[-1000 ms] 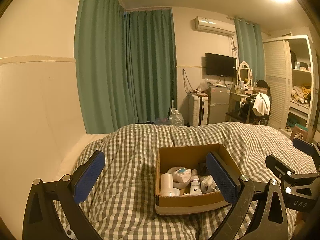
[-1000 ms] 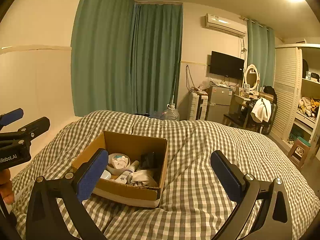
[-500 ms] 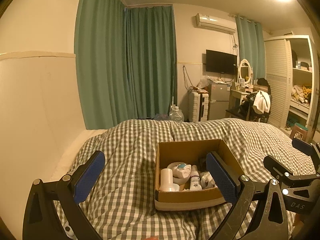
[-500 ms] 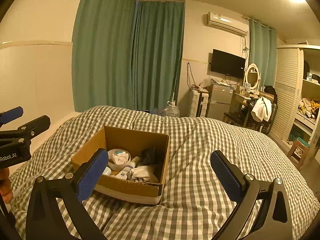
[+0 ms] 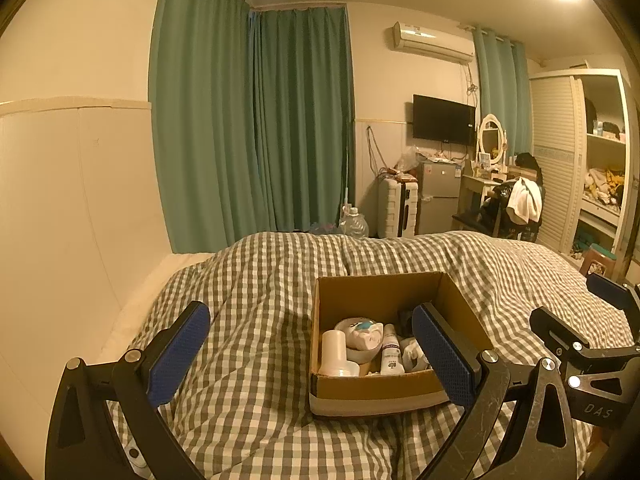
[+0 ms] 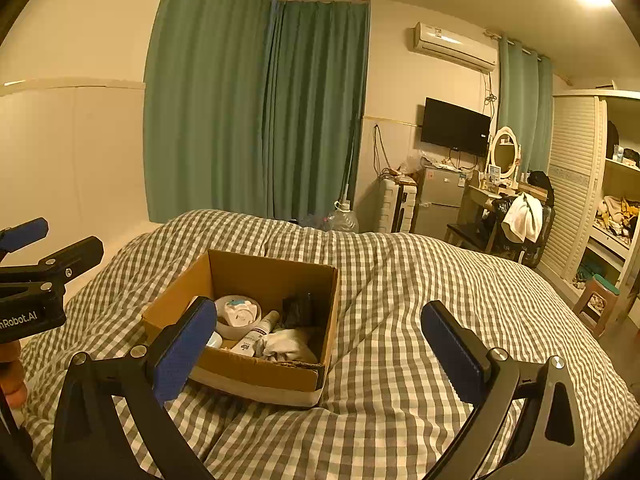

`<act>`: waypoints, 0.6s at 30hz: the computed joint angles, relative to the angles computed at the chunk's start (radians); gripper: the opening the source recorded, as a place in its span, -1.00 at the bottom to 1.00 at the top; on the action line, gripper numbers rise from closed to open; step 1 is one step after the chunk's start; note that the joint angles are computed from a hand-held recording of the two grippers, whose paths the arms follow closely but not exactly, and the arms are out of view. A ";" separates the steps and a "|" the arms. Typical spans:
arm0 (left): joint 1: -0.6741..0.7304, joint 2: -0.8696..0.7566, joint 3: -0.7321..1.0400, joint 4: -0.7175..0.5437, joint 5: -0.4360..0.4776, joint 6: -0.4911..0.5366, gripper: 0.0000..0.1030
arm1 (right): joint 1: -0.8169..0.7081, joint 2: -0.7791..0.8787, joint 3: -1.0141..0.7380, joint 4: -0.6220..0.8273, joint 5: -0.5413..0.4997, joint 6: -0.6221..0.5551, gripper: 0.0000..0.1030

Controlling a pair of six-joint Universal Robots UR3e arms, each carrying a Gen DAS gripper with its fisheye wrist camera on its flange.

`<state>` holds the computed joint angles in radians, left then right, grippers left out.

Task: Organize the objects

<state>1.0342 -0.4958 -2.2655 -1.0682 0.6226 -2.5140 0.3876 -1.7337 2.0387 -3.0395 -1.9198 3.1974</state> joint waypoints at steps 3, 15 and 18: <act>0.000 0.003 -0.004 0.000 0.002 0.000 1.00 | 0.000 0.000 0.000 0.001 0.000 0.000 0.99; -0.062 -0.043 -0.023 0.103 0.058 -0.046 1.00 | 0.016 0.021 -0.012 -0.002 -0.016 0.011 0.99; -0.061 -0.043 -0.022 0.097 0.055 -0.045 1.00 | 0.017 0.018 -0.005 -0.020 -0.015 0.008 0.99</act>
